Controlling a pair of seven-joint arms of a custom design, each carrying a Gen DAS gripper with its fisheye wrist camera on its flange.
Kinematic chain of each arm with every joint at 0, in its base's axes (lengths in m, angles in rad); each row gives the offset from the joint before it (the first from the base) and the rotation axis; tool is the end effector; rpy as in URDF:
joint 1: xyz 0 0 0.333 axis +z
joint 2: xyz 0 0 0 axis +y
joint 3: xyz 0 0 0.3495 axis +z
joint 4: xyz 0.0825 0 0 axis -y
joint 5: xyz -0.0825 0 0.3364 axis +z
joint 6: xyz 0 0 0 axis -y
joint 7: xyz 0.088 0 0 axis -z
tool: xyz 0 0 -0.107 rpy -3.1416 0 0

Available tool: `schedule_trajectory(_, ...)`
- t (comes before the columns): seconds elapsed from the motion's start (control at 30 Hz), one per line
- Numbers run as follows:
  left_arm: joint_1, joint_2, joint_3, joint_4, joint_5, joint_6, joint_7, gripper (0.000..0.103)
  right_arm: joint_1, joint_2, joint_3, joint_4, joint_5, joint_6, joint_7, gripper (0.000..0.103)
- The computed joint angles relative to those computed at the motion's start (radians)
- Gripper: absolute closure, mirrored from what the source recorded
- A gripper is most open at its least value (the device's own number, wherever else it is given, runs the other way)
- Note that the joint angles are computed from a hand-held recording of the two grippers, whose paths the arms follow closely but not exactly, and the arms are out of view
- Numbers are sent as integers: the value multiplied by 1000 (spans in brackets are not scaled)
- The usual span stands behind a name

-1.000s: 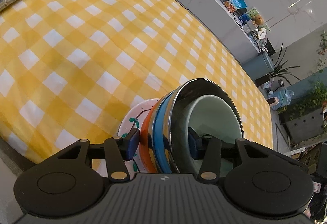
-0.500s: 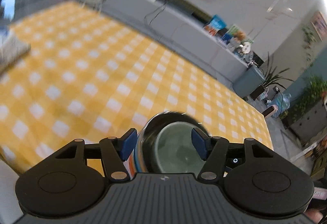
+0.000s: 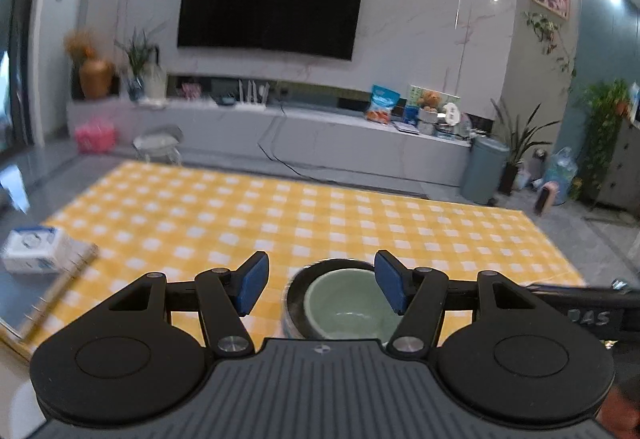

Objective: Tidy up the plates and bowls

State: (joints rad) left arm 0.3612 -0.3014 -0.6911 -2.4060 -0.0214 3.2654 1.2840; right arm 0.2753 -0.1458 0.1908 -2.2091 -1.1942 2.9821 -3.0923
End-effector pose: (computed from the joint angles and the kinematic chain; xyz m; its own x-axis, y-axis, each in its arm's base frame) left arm 0.4224 -0.1847 0.5949 -0.1638 -0.9830 0.0831 -0.4573 0.0010 -0.8893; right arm 0.4012 0.2808 0.5674 0.1074 -0.9598 -0.2592 -0.5555 0.1583 -0.8163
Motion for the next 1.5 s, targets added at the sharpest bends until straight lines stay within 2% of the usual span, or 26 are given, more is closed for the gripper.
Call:
schedule_trajectory(0.07,97,-53,-91,-23,11,15,-21,32,-8,-21,17,-9,-71,-26,56,24)
schedule_trajectory(0.13,150,-90,-140,-36,8,17,-31,31,-8,-46,32,-27,-138,-57,113,23)
schedule_trajectory(0.37,119,-117,-128,-72,21,-16,-16,27,40,-99,57,-85,-319,-219,244,16)
schedule_trajectory(0.47,103,-102,-124,-73,41,-46,-15,25,67,-112,45,-111,-364,-242,273,12)
schedule_trajectory(0.53,107,-91,-135,-65,66,-78,-27,23,80,-109,32,-118,-368,-239,266,11)
schedule_trajectory(0.67,163,-75,-196,-46,147,-121,-66,22,100,-90,23,-127,-377,-255,272,11)
schedule_trajectory(1.03,113,8,-147,-8,271,-255,-163,22,108,-17,-16,-118,-340,-191,243,11)
schedule_trajectory(1.17,62,17,-98,-9,304,-267,-186,22,108,-7,-17,-114,-313,-182,223,11)
schedule_trajectory(1.5,-12,28,-17,-4,419,-276,-293,22,109,-10,-11,-115,-307,-197,217,11)
